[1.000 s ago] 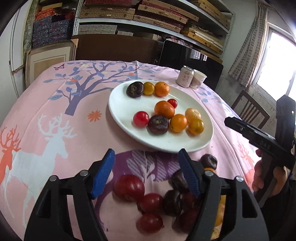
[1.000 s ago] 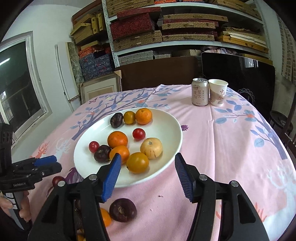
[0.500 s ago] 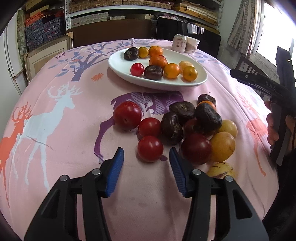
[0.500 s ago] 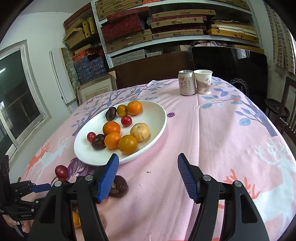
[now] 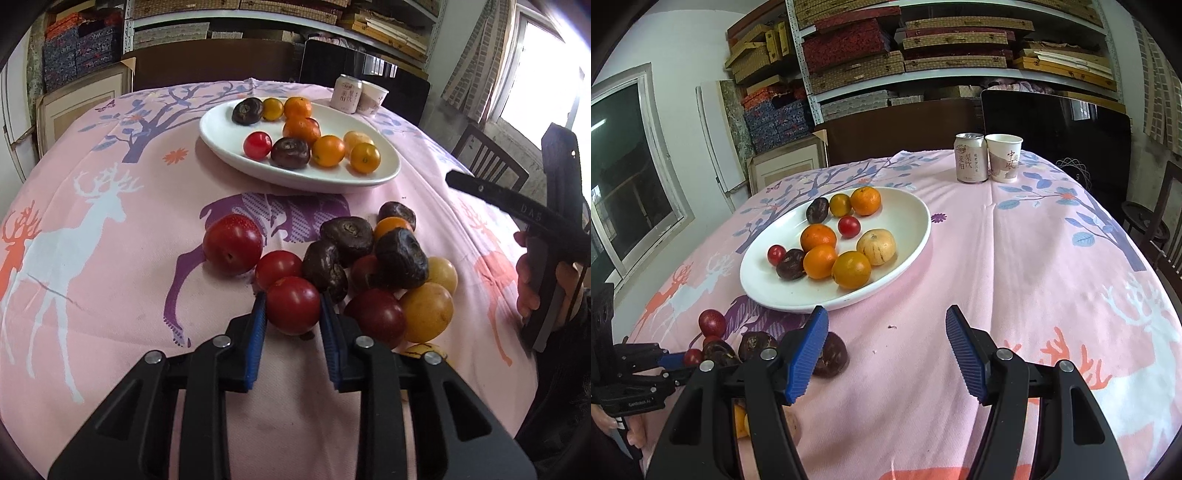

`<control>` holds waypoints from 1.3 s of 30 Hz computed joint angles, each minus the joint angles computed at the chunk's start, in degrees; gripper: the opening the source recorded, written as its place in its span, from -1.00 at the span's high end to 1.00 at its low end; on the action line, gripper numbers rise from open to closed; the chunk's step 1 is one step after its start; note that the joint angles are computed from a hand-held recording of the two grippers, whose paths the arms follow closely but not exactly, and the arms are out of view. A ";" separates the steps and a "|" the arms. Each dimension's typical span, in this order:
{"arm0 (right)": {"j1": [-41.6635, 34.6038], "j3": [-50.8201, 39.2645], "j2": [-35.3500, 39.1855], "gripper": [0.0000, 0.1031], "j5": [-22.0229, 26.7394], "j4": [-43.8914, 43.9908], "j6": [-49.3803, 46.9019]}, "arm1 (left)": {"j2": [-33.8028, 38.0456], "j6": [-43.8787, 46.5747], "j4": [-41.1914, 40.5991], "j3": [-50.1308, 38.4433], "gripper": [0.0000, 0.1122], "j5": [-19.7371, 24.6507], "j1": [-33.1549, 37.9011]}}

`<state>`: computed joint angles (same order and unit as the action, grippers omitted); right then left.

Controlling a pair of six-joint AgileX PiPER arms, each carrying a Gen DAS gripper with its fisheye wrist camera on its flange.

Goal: Organize fruits
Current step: 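Close the left tool on a red tomato while the right tool closes on a pale yellow fruit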

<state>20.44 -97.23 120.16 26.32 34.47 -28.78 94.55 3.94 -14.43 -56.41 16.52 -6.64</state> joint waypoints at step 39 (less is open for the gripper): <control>2.64 7.32 -3.83 0.20 10.25 7.04 -11.84 | -2.19 18.02 -18.43 2.65 0.50 -1.83 2.29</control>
